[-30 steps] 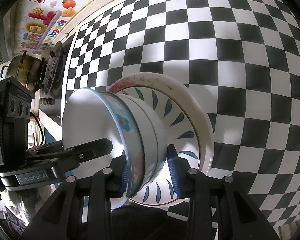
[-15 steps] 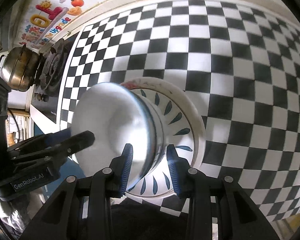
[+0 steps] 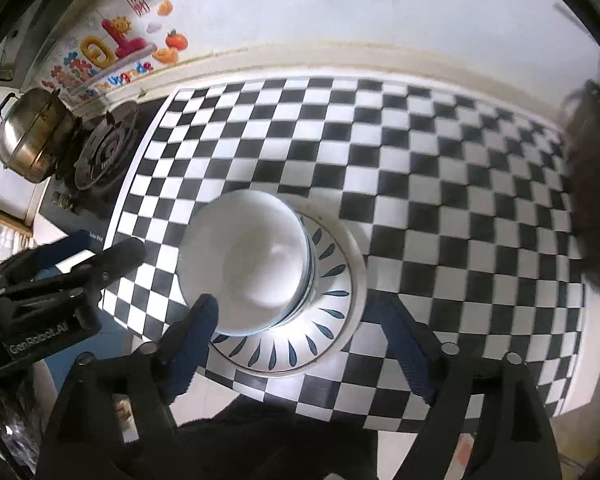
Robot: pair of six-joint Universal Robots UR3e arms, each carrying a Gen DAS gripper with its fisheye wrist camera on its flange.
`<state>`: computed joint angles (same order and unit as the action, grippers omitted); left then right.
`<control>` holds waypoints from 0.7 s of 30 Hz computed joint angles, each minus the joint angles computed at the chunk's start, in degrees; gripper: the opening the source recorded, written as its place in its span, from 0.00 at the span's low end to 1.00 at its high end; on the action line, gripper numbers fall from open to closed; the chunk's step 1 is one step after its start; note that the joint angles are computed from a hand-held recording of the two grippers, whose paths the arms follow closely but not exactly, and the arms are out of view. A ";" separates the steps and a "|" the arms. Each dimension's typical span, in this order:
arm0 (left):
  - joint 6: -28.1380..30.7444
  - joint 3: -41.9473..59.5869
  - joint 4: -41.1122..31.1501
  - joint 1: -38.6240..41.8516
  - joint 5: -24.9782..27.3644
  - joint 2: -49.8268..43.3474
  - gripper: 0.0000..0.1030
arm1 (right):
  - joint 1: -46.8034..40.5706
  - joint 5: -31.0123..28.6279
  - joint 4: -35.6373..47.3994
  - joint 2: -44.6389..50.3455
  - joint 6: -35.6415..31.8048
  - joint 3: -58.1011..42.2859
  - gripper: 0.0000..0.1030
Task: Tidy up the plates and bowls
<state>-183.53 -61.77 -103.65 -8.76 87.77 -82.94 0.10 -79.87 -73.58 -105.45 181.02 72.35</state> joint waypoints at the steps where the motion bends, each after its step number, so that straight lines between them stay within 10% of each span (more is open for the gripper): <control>1: -0.18 0.93 0.19 -0.43 1.03 0.30 0.88 | 0.68 -0.66 0.04 -0.63 1.09 -0.78 0.86; 21: -12.75 35.03 -16.30 -16.93 11.95 -2.91 0.94 | 8.92 -14.37 20.11 0.28 10.96 -44.23 0.91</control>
